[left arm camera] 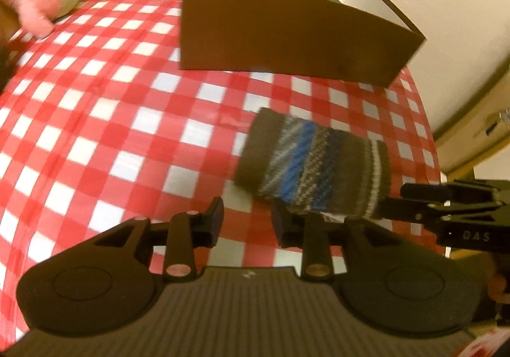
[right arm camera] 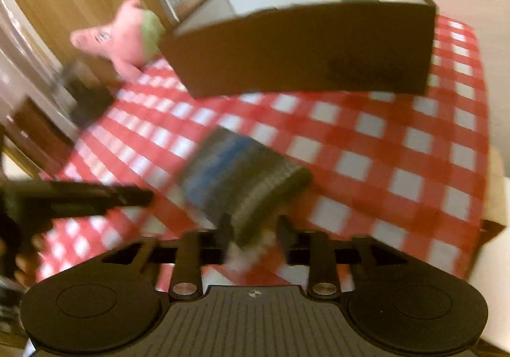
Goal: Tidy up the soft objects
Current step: 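Grasp the bag of cotton swabs with the right gripper while the left gripper holds the sock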
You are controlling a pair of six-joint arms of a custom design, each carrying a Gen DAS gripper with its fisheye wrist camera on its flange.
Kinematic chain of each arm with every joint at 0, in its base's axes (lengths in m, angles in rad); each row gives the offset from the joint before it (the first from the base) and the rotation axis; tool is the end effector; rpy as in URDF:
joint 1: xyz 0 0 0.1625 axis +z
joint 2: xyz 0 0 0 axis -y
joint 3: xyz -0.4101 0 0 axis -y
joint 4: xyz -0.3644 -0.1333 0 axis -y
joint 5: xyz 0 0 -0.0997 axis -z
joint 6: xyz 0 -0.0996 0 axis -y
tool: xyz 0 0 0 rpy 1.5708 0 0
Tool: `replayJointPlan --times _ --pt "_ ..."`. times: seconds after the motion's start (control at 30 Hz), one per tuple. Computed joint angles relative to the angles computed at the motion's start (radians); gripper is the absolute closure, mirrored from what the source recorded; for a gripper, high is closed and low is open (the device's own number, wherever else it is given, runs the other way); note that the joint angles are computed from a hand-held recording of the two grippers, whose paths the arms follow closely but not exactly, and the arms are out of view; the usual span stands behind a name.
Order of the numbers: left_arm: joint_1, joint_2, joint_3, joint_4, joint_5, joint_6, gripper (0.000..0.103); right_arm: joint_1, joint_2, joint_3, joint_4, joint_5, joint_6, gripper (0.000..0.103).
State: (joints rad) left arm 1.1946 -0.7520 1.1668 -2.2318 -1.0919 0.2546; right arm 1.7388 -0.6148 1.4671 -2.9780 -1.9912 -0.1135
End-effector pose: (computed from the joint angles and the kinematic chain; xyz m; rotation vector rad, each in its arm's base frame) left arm -0.1093 -0.7645 0.2344 0.7475 2.5496 -0.3674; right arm 0.2097 -0.6821 0.1000 0.2114 -2.6352 0.7666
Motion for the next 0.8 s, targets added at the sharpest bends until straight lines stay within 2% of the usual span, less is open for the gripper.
replayJointPlan --times 0.03,0.1,0.23,0.3,0.5,0.57,0.63,0.67,0.7,0.8 --pt "-0.002 0.005 -0.004 0.006 -0.004 0.010 0.072 0.000 -0.003 0.006 -0.001 -0.013 0.013 0.045" --pt "-0.003 0.016 -0.015 0.020 -0.010 0.007 0.061 -0.015 -0.014 0.025 -0.013 0.007 0.046 0.045" --pt "0.015 0.049 -0.089 0.107 -0.082 -0.107 0.055 -0.033 -0.023 0.041 -0.049 0.034 0.108 0.044" --pt "0.025 0.071 -0.129 0.145 -0.121 -0.170 0.047 -0.037 -0.020 0.034 -0.047 0.036 0.126 0.044" --pt "0.030 0.131 -0.200 0.168 -0.094 -0.299 0.046 -0.044 -0.023 0.032 -0.031 0.071 0.126 0.044" --pt "0.024 0.141 -0.205 0.157 -0.082 -0.305 0.051 -0.044 -0.022 0.038 -0.033 0.085 0.116 0.044" --pt "0.019 0.146 -0.197 0.129 -0.069 -0.302 0.065 -0.046 -0.020 0.038 -0.022 0.109 0.103 0.044" --pt "0.018 0.149 -0.198 0.129 -0.067 -0.298 0.084 -0.045 -0.016 0.038 -0.022 0.114 0.101 0.044" --pt "0.017 0.151 -0.197 0.133 -0.062 -0.298 0.092 -0.040 -0.009 0.033 -0.019 0.104 0.099 0.044" --pt "0.015 0.139 -0.167 0.094 -0.052 -0.282 0.098 -0.026 0.017 0.017 -0.028 0.066 0.037 0.045"
